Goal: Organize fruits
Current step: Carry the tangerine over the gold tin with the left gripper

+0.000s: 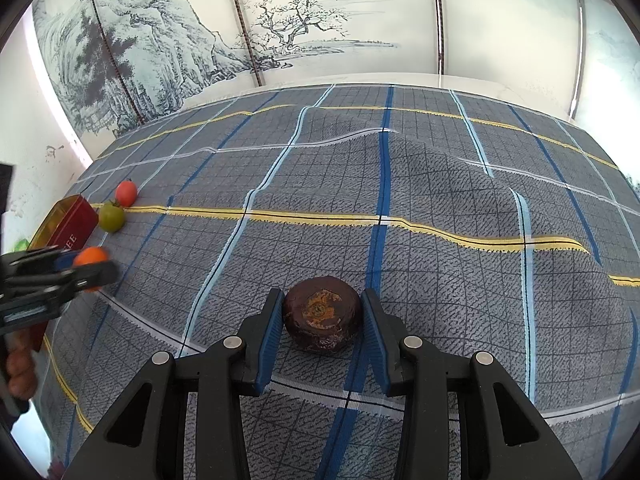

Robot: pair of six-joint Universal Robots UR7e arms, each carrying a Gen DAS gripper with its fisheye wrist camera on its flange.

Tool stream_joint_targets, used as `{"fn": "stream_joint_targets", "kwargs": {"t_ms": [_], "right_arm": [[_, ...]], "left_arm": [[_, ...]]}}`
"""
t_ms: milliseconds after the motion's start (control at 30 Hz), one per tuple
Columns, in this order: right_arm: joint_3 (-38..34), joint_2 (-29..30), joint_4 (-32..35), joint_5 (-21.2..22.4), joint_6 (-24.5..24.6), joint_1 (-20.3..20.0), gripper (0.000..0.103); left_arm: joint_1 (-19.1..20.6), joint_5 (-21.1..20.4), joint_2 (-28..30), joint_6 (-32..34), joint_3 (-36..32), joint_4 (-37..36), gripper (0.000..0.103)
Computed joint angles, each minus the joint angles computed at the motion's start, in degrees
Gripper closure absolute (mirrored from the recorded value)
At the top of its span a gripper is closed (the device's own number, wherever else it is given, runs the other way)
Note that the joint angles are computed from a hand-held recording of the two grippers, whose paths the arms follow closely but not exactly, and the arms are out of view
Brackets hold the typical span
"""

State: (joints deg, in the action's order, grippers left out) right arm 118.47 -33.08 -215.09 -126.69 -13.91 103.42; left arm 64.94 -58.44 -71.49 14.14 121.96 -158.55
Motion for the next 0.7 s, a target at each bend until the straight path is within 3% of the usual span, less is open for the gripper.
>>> {"fn": "stream_joint_targets", "kwargs": {"t_ms": [233,467,700], "right_arm": [[-0.65,0.51,0.29,-1.21,-0.45,0.38,0.063],[-2.56,2.06,1.07,-4.26,-1.51,1.45,0.063],[-3.44,2.83,1.37,-6.29,-2.33,2.13,0.063]], "left_arm": [[-1.53,-0.5,-8.99,-3.82,2.57,3.94,0.071],[0.79,1.17,-16.51,-4.91,1.69,7.54,0.071],[5.64,6.9,-15.9,-1.12,-4.09,6.75,0.071]]}}
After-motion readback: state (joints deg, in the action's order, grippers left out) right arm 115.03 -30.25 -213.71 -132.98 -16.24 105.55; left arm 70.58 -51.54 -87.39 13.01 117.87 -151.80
